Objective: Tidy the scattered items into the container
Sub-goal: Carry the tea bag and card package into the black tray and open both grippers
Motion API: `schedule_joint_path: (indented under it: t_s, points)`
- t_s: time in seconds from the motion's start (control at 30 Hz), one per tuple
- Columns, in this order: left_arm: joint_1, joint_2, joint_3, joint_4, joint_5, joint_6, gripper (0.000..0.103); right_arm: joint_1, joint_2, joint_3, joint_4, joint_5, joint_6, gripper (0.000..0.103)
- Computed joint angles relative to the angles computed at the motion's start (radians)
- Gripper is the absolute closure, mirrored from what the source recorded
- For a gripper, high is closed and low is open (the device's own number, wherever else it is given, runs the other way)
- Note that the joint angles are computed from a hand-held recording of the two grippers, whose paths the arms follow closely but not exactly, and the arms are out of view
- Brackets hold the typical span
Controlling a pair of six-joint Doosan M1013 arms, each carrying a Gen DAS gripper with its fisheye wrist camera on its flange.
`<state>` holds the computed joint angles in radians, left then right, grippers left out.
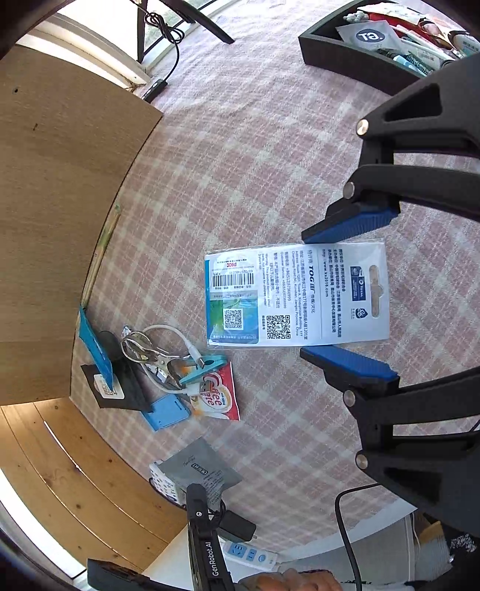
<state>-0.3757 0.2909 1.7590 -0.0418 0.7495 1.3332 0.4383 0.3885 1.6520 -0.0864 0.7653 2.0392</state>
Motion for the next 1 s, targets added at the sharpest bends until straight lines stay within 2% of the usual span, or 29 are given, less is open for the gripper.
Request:
schedule_joint_path:
  t_s: [0.17,0.37,0.57,0.83,1.0]
  points:
    - [0.003,0.009,-0.024,-0.054,0.035,0.029,0.103,0.005,-0.009,0.022,-0.047,-0.027,0.089,0.050]
    - [-0.032,-0.010,-0.046,-0.116,0.034,0.114,0.103,-0.010,-0.065,0.084,-0.110,-0.049,0.202,0.050]
    - [-0.130,0.015,-0.113,-0.214,0.061,0.249,0.103,-0.047,-0.174,0.190,-0.211,-0.024,0.375,0.050]
    - [-0.285,0.080,-0.226,-0.365,0.131,0.442,0.103,-0.101,-0.349,0.341,-0.311,0.087,0.586,0.050]
    - [-0.366,0.121,-0.299,-0.430,0.193,0.519,0.103,-0.104,-0.445,0.428,-0.337,0.164,0.711,0.050]
